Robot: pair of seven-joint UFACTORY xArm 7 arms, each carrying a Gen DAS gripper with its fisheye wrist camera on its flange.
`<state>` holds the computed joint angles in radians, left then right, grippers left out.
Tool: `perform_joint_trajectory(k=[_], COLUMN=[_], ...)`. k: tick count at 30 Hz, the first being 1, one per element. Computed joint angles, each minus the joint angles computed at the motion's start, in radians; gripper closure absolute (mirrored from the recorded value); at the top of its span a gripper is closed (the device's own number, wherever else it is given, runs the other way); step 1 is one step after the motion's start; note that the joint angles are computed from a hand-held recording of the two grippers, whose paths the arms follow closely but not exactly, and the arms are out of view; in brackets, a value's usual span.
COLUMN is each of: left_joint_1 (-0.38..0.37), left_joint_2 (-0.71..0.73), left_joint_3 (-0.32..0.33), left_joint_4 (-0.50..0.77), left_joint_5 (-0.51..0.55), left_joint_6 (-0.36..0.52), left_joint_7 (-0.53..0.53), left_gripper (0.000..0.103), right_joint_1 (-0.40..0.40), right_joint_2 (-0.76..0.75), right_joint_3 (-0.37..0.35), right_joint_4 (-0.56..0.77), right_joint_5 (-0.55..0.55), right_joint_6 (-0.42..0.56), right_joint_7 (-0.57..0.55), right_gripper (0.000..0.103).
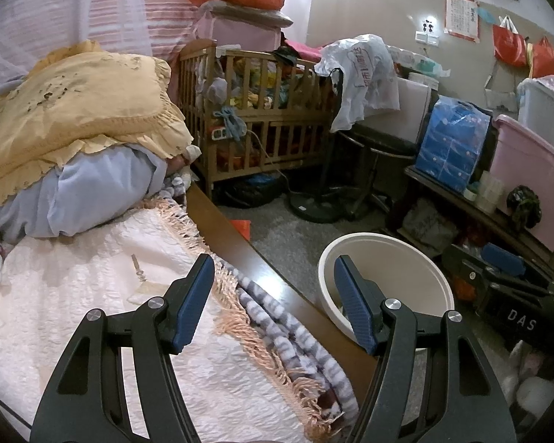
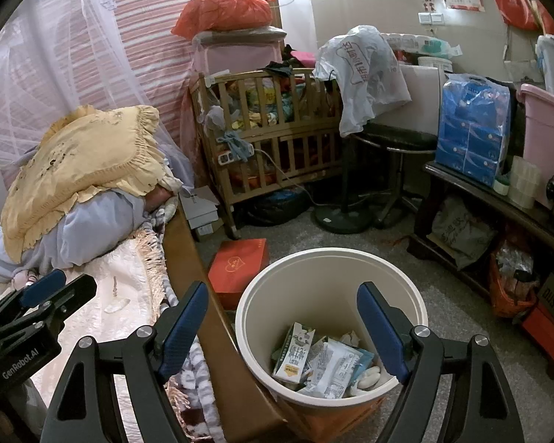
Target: Collect trash
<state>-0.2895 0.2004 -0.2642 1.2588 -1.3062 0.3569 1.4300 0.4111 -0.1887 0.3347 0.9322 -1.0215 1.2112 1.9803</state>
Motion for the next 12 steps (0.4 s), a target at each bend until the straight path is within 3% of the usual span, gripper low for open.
perform_joint_trajectory(k=[8, 12], left_joint_1=[0.01, 0.039], left_joint_2=[0.006, 0.011], left_joint_3=[0.002, 0.025], left_joint_4=[0.012, 0.022], left_joint_5=[0.042, 0.067], left_joint_6=[0.032, 0.092], left_joint_7=[-0.024, -0.06], left_gripper=[0.037, 0.037], right_joint_1=[0.001, 0.008], right_joint_2=[0.001, 0.034], right_joint_3=[-0.002, 0.001], right_joint_4=[0.003, 0.022], right_joint_5=[0.002, 0.0], right_joint_6=[0.0, -0.008], right_joint_7=[-0.004, -0.015], right_gripper=[0.022, 0.022])
